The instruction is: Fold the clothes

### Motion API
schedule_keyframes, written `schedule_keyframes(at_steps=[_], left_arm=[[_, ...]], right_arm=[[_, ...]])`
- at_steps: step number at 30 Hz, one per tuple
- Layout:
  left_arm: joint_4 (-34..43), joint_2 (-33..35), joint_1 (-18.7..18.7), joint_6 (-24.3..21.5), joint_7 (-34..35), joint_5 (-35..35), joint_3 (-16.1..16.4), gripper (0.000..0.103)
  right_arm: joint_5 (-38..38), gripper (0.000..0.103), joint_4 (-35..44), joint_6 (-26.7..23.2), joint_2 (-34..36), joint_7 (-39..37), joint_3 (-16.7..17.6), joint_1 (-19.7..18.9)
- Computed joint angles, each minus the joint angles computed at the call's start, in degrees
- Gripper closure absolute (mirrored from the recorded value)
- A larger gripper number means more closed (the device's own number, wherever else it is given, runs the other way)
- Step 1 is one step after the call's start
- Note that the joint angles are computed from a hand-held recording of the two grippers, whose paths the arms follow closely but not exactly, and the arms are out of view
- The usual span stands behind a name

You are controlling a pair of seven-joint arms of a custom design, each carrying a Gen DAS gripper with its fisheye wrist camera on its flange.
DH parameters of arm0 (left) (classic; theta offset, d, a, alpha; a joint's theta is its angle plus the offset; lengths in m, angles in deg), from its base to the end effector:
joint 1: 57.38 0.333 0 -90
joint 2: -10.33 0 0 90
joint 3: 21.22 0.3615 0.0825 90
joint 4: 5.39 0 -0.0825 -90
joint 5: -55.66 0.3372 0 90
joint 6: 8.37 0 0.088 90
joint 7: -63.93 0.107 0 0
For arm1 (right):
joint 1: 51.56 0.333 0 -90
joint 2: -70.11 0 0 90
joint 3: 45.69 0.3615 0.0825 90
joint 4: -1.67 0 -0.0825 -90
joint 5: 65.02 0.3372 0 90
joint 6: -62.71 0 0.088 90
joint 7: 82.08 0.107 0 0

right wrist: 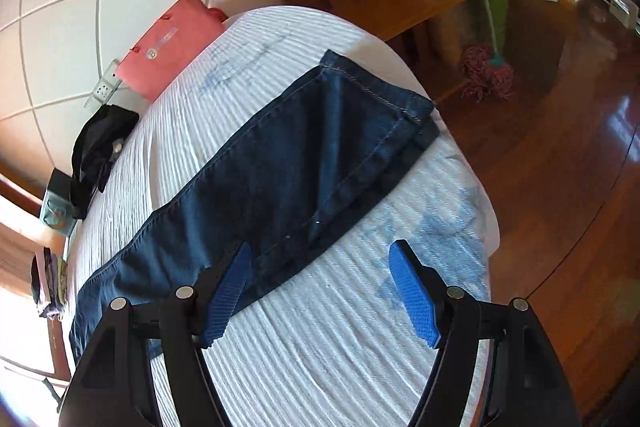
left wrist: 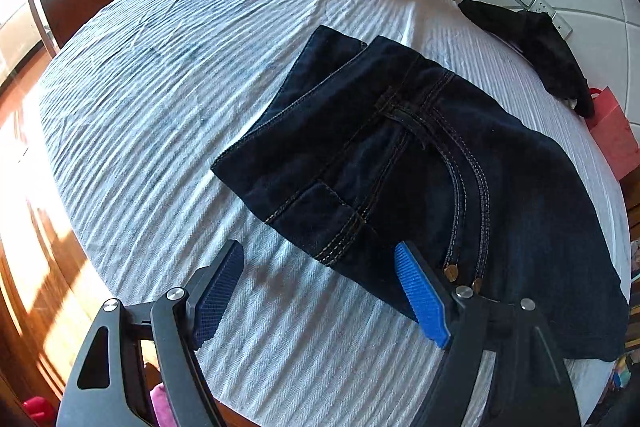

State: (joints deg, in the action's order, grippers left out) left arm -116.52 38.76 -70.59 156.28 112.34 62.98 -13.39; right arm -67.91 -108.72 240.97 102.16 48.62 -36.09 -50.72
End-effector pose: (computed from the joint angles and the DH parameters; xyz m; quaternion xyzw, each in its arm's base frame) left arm 0.6460 -0.0799 0.3507 -0.8343 0.5032 -0.1802 0.1353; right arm 0.6579 0.1072 0.3478 -0.4713 0.8246 -0.0757 0.3037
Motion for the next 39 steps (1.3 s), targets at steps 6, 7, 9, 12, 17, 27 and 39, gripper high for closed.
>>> schedule_keyframes(at_steps=[6,7,9,12,17,27,39], left_arm=[[5.8,3.4,-2.9,-3.7,-3.1,3.5,2.8,0.023],[6.1,3.6,-3.0,-3.9,-3.6,3.9,2.8,0.023],[6.0,3.6,-3.1,-3.5,-4.7,4.5,2.9,0.023],[5.3,3.6,-3.6,-2.3,-6.2,5.6,3.3,0.024],[5.3,4.2,-6.2,-1.6,-10.4,7.8,5.8,0.024],[6.2,3.7,-11.3,-1.8,-22.2,16.3,11.0,0.082],[26.3,9.0,-10.0,-4.2,4.8,26.5,-2.5,0.093]], right_arm=[[0.4,0.032,1.2,1.4,1.7,1.7,-2.0,0.7],[0.3,0.032,1.8,1.3,2.2,2.5,-3.1,1.6],[0.4,0.032,2.7,2.1,3.2,4.1,-4.2,2.3],[0.5,0.031,3.2,4.2,4.4,7.7,-7.4,4.5],[-1.1,0.031,5.4,4.5,6.0,12.4,-14.4,10.0],[-12.3,0.090,14.8,-5.3,8.7,16.0,-23.6,18.2],[-17.6,0.091,24.5,-3.5,15.0,-15.7,19.6,-1.3]])
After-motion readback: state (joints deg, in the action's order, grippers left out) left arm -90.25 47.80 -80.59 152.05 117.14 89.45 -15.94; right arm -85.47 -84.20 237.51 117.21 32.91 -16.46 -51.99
